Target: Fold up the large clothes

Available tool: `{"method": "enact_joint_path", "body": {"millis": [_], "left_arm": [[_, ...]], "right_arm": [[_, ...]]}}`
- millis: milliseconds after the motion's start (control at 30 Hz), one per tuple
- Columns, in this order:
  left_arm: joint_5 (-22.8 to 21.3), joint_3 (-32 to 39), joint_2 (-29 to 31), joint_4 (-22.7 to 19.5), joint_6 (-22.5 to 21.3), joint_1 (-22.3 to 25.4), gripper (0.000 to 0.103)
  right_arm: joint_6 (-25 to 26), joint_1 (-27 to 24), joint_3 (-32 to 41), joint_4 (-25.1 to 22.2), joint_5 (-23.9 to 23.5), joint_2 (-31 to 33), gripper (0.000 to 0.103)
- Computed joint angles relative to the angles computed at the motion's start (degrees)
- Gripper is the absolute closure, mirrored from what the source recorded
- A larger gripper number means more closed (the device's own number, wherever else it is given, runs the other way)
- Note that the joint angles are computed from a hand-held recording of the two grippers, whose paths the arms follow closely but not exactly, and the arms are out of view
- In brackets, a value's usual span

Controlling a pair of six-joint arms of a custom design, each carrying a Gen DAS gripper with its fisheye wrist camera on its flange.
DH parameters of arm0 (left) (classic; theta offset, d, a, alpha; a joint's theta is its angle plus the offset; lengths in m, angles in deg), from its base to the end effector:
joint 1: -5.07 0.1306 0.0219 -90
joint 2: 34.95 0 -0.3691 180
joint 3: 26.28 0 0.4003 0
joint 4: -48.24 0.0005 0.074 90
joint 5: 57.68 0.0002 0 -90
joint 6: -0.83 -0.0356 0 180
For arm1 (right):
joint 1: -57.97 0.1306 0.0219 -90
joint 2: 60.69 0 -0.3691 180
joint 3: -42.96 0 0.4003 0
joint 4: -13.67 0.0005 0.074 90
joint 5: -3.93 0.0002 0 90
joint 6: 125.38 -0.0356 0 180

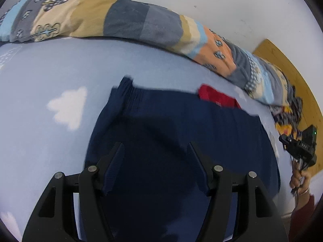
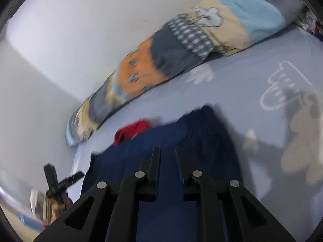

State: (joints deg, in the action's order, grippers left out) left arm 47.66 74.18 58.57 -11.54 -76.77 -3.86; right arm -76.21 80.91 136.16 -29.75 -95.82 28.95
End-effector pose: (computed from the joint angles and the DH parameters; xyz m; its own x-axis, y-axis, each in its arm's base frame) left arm 0.4995 -0.0885 0.4609 -0.8350 -0.0784 -0.5447 0.1313 0.9328 -0.3356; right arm 0.4608 0.2010 0.4545 -0.7760 0.3713 -0.5099 0.0047 0.8117 0.5840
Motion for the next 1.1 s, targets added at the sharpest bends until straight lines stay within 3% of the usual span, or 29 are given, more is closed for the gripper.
{"method": "enact_joint_path", "body": {"millis": [100,200,267,333,367,400,500,633,767,833,933,1033,1100], "left_arm": [[-0.64,-5.84,-3.54,0.1,-1.98,1.59,0.039],[0.08,-8.48,-2.76,0.16,-1.84,2.66,0.04],[0.75,-9.8,-3.54,1.92,0.15,3.49,0.04],[0.03,-8.86,-4.06,0.12,3.54,3.47,0.04],[-0.77,-8.6,-4.96,-0.79,5.16,3.23,0.04],[-1.07,-8.76,-5.83,-1.0,5.68,3.06,0.039],[-5.42,-9.62,-9.4,-2.11,7.57,0.91,0.039],[-9.47,-10.46,-10.57,-5.56,10.54,-3.12,0.036],[-13.29,-12.81,-12.29,-6.88,17.12,-8.1,0.036],[-15.64,-13.57,-13.3,-6.17,20.06,-10.63,0.036],[-21.32,-14.04,-13.43,-4.68,20.28,-15.11,0.036],[-30.29,-16.42,-13.94,-1.44,16.41,-19.12,0.036],[-30.37,-15.87,-11.56,-2.27,12.73,-19.21,0.035]], "right_arm": [[-0.56,2.0,-4.25,-0.28,-0.45,-3.92,0.083],[-2.61,2.96,-8.19,-3.24,-0.52,-5.23,0.078],[-4.79,2.36,-10.1,-4.25,-1.01,-5.08,0.088],[-9.59,2.19,-11.29,-5.55,1.25,-6.34,0.096],[-11.56,2.52,-11.71,-5.35,2.33,-7.62,0.087],[-13.16,3.19,-11.55,-5.65,3.82,-8.73,0.087],[-16.69,6.98,-8.86,-8.12,9.82,-10.13,0.082],[-21.93,12.77,-4.08,-11.83,13.34,-7.1,0.077],[-25.05,19.41,0.23,-16.89,17.24,-2.64,0.077],[-26.68,21.66,0.26,-16.22,19.92,-2.47,0.077],[-19.84,24.31,4.27,-18.79,23.27,1.46,0.078],[-10.23,25.92,7.76,-19.81,29.2,5.08,0.078],[-5.94,25.94,9.3,-20.55,28.96,7.35,0.078]]}}
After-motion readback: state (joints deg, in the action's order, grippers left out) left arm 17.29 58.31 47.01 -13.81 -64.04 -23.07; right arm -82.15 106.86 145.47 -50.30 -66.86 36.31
